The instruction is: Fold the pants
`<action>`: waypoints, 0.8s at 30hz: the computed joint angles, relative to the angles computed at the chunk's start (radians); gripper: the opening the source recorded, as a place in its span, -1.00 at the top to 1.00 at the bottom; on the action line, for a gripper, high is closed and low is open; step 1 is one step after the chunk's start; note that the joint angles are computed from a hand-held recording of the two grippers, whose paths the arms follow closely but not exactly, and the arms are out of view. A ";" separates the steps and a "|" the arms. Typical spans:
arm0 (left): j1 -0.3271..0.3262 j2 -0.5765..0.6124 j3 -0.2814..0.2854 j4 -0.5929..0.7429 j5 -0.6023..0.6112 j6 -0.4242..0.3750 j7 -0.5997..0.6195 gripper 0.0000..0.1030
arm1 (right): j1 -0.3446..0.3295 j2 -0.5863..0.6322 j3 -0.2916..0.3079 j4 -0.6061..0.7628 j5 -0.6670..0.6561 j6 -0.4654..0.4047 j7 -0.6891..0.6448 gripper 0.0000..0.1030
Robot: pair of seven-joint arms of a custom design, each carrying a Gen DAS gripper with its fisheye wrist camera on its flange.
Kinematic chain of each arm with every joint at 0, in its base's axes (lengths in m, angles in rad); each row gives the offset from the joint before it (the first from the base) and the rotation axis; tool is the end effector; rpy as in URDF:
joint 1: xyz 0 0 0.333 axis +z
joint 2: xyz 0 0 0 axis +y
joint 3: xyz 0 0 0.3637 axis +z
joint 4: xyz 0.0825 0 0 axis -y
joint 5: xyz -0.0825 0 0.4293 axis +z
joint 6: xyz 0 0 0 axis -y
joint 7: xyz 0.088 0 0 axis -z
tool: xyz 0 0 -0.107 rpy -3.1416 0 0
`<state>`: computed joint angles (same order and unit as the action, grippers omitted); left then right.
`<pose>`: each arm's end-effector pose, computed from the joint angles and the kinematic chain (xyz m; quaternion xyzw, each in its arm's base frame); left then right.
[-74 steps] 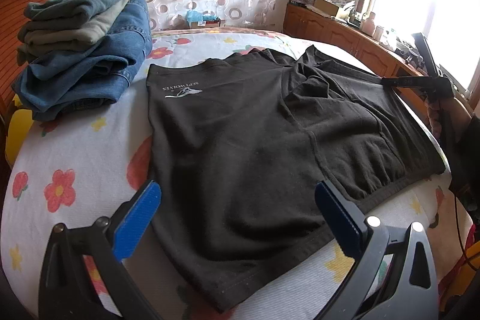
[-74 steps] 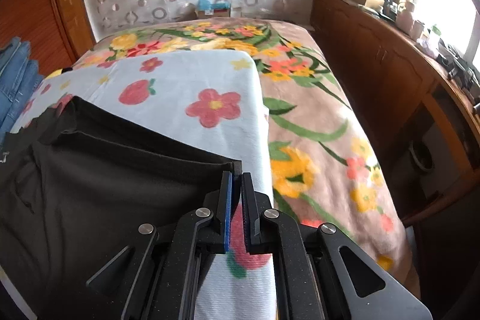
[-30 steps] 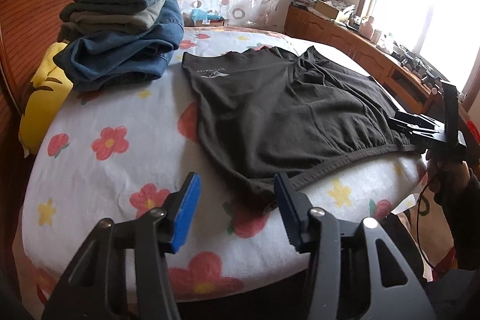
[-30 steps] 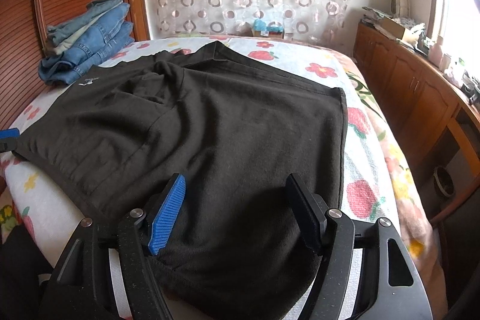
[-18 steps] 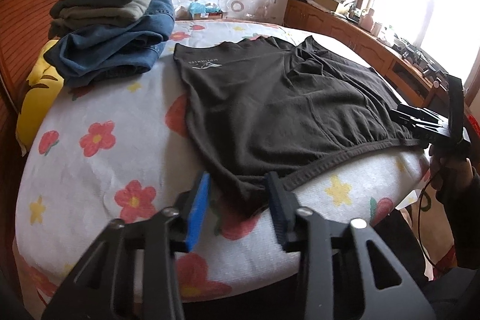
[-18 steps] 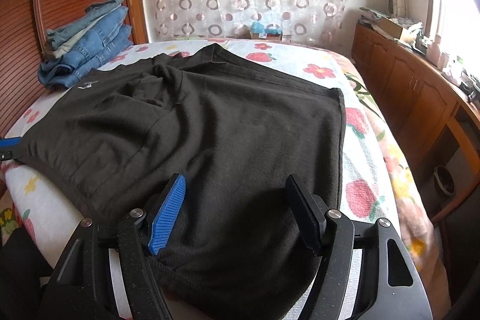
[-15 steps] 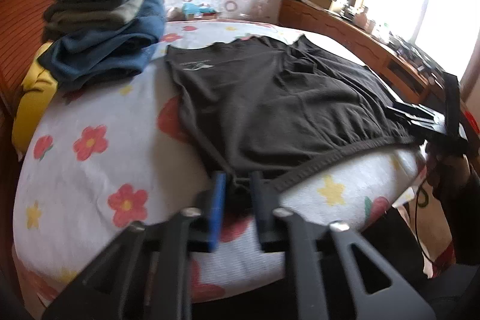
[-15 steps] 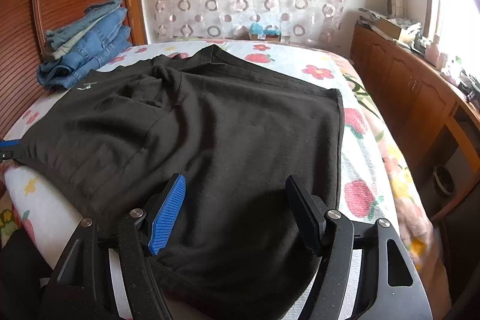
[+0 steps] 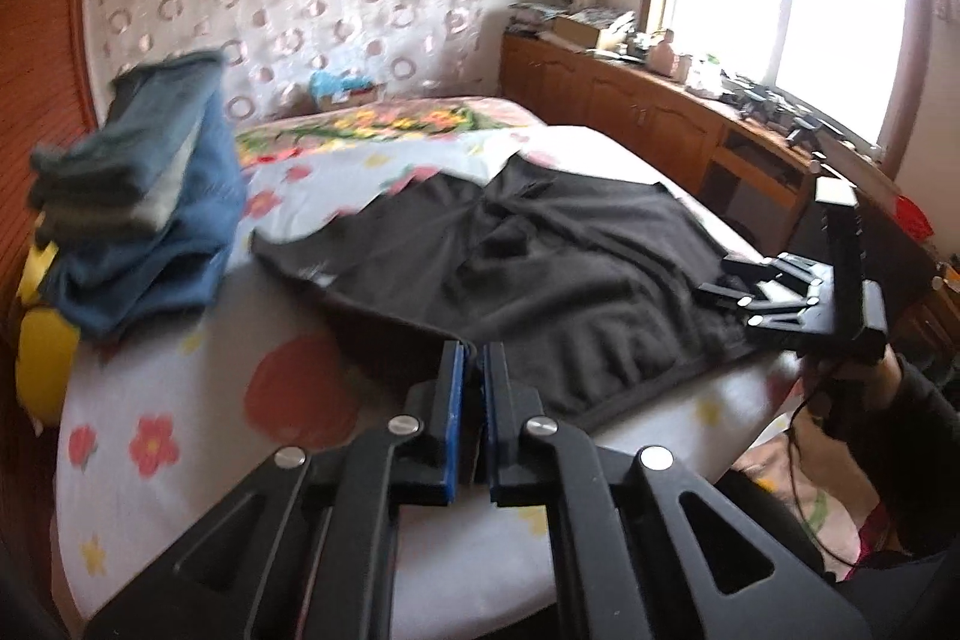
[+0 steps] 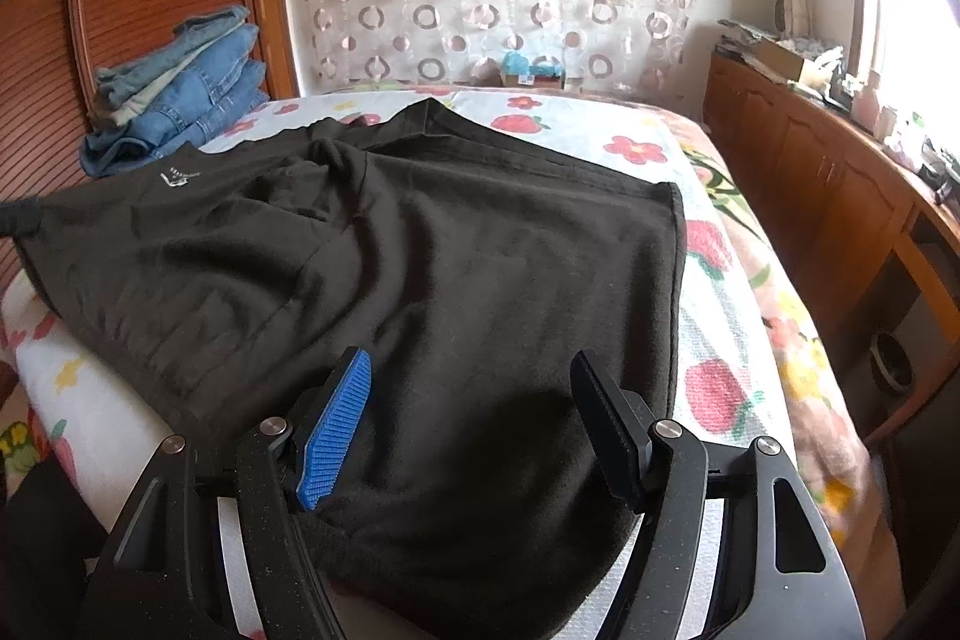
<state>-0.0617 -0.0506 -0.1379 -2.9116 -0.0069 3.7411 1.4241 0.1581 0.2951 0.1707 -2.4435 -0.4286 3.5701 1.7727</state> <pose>0.3930 -0.0783 0.3102 -0.6241 0.6551 -0.3463 0.2477 0.5115 0.2274 0.2878 -0.8025 0.4407 -0.1797 0.3599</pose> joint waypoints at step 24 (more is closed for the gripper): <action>-0.096 0.093 -0.045 0.270 0.065 -0.181 -0.033 0.97 | -0.044 -0.111 -0.051 -0.095 -0.170 0.087 0.133 -0.38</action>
<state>-0.1581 0.0424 -0.1831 -2.6411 0.0578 3.5605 1.3916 0.1146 0.1846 0.1202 -2.5388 -0.5987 3.6572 1.9058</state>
